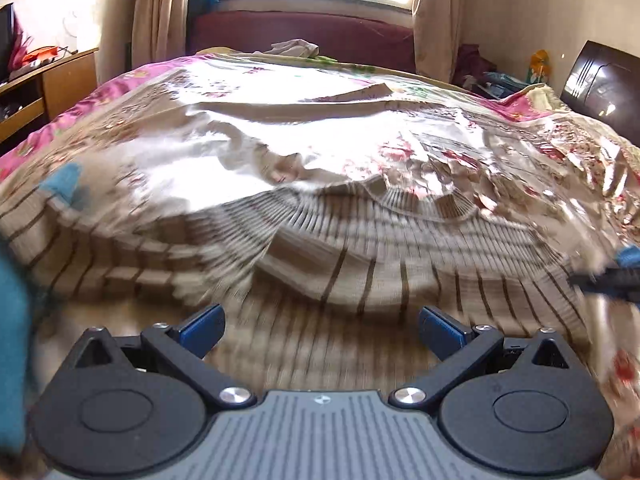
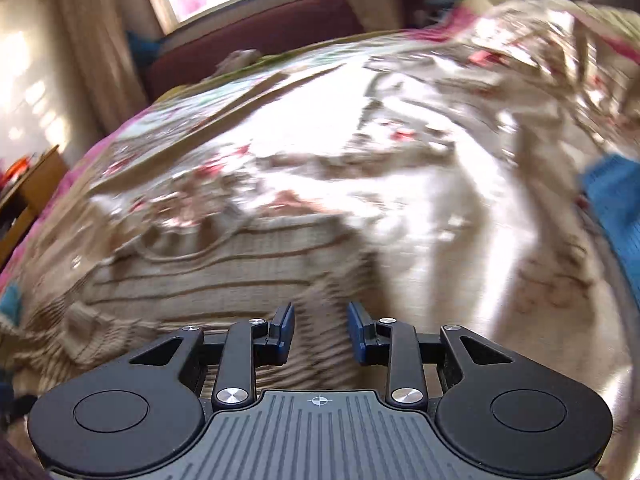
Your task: Fold small clothes
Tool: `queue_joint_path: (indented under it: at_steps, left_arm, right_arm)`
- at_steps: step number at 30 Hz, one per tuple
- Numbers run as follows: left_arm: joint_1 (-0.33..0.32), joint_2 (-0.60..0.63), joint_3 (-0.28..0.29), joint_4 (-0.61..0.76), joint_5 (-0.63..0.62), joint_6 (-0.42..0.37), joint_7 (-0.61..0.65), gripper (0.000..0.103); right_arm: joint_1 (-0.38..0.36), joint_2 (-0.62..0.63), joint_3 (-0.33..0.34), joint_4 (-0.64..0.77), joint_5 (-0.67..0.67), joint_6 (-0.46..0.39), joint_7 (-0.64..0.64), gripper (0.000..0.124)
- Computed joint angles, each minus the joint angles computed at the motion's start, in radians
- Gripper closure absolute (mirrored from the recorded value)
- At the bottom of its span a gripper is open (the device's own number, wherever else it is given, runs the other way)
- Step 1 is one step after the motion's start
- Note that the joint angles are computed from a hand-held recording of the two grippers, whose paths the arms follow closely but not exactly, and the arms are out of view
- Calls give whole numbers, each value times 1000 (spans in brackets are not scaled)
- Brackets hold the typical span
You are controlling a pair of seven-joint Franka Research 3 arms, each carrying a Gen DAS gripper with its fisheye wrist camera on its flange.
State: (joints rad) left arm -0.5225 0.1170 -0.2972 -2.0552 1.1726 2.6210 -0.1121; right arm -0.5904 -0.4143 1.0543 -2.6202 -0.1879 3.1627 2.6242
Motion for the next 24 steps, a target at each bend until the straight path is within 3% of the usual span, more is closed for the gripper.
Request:
queue_joint_path:
  at_steps: [5,9,12,16,20,24]
  left_arm:
    - [-27,164,16,166,-115,-140,202,0]
    - [-50,178,46,167,-149,-135,243,0]
    - [-67,161,54,158,-136,-155,233,0]
    - [-72,153,48,159,-132,-175,254,0]
    - [-62,137,41,139,-176,-176,285,0]
    - [-52,52,36,54,-154,-188,220,0]
  right_arm:
    - [-64,23,33,-16,-32,-24,38,95]
    - [-59,-42,33,-13,-69,-89,47,94]
    - [8,-63,-23,-33,-86,-47,66,93]
    - [99,-35,-71,-48,-73,31,-11,95]
    - [99,46,-47,1,-82,-115,-50,94]
    - [170,-7,-109,-35,-95,-83,10,94]
